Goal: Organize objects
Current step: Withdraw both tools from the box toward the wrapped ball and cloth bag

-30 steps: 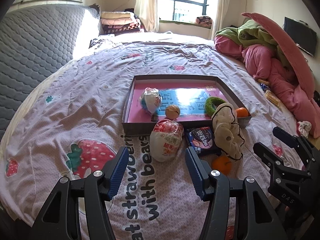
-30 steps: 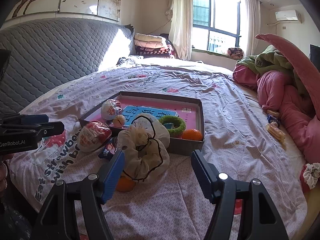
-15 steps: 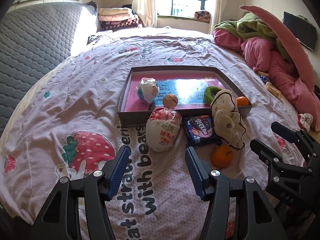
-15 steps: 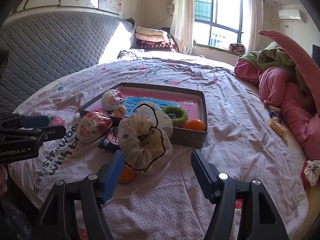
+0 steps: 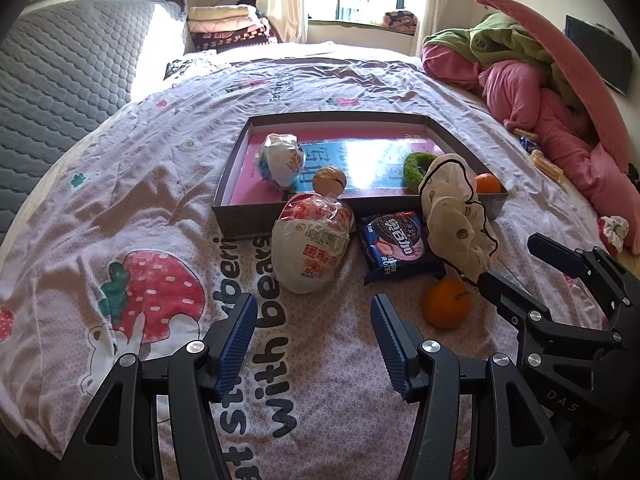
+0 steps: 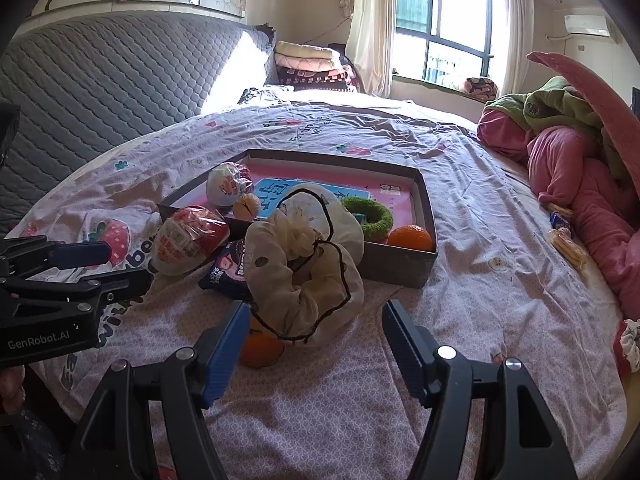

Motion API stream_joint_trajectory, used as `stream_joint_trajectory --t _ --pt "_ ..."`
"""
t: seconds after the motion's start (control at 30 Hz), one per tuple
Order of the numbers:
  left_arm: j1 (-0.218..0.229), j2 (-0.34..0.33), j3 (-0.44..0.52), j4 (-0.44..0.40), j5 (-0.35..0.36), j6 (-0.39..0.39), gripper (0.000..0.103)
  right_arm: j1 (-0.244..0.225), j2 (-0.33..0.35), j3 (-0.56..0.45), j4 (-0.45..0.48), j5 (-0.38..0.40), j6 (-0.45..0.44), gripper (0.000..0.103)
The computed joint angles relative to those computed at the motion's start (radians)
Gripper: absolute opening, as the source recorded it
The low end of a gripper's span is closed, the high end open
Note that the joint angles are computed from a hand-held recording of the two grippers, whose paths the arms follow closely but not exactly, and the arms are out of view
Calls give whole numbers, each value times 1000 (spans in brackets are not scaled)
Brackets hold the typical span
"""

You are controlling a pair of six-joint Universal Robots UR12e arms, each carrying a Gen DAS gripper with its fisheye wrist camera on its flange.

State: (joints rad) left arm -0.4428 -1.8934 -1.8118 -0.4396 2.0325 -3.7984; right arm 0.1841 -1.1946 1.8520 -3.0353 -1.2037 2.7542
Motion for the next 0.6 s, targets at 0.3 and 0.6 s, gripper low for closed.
stream_joint_trajectory --t 0.3,0.6 --pt "10 -13 4 18 -9 10 61 20 25 -27 10 -35 -5 68" --pt "31 -30 13 41 -6 20 61 32 54 -64 34 -59 10 69"
